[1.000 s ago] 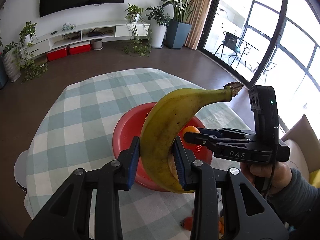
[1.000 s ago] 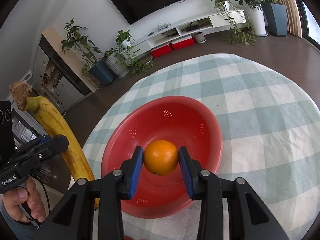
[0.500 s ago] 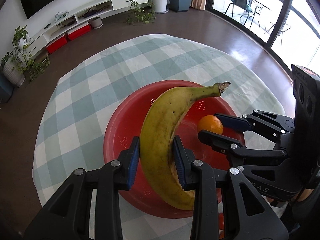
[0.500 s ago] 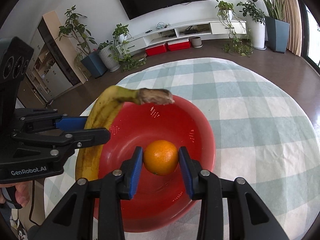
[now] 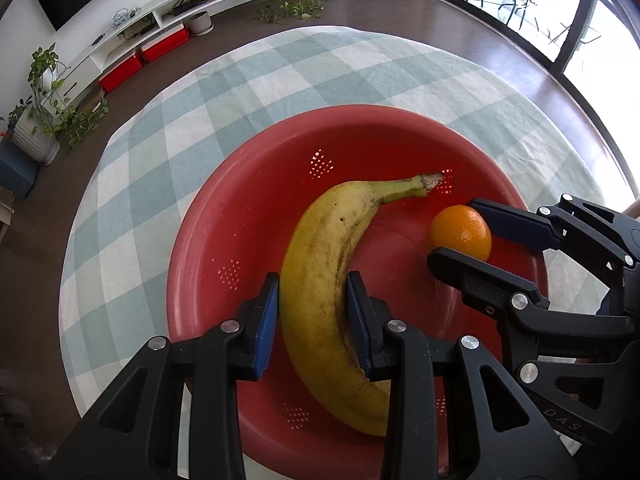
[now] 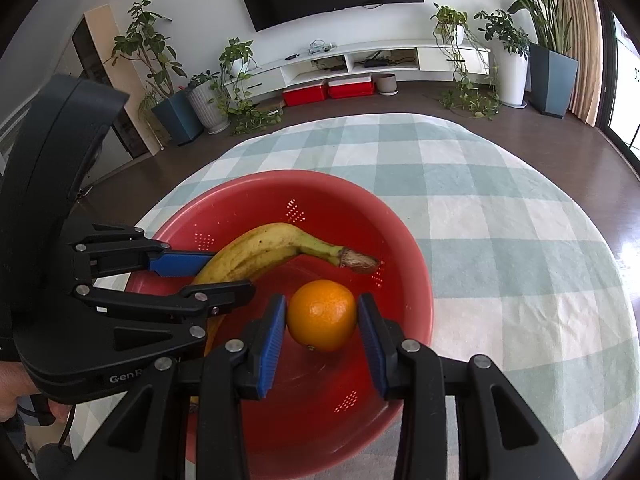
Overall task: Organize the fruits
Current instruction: 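Lower banana and orange into the red bowl and open both tools, then withdraw both tools from the bowl back toward the remaining fruit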
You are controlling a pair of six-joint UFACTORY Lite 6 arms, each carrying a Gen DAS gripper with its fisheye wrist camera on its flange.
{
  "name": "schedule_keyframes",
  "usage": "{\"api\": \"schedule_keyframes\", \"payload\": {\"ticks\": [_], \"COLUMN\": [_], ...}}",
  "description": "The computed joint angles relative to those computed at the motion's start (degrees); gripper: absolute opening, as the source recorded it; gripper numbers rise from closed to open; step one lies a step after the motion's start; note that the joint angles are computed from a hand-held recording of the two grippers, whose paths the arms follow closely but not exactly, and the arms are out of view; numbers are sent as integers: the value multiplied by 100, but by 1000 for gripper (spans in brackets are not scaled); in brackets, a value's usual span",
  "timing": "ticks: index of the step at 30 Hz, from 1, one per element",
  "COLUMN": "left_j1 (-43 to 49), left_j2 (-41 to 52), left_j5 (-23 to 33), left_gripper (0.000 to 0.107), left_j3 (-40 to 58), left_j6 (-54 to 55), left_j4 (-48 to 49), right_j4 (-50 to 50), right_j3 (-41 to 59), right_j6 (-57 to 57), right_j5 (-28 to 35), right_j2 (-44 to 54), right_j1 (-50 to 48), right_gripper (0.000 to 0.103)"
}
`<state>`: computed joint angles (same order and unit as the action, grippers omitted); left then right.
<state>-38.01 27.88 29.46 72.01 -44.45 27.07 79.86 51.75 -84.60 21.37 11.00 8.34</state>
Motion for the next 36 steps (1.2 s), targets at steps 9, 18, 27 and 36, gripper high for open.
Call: {"api": "schedule_keyframes", "payload": {"ticks": [9, 18, 27, 36], "left_j1": [-71, -887, -4396, -7063], "left_j2": [-615, -3039, -5684, -4679], "left_j5": [34, 21, 2322, 2700], "left_gripper": [32, 83, 103, 103], "left_j3": [-467, -2497, -4612, -4632], "left_j6": [-956, -2960, -6404, -8365], "left_j4": [868, 1995, 2798, 2052], "right_j4": [189, 1007, 1121, -144], "right_j3": [-139, -409, -1332, -3101], "right_j6": [-222, -677, -1032, -306], "right_j5": [106, 784, 1423, 2505], "right_j2": [-265, -757, -1973, -4543], "right_j1": [-2, -683, -1358, -2862], "right_gripper": [44, 81, 91, 92]}}
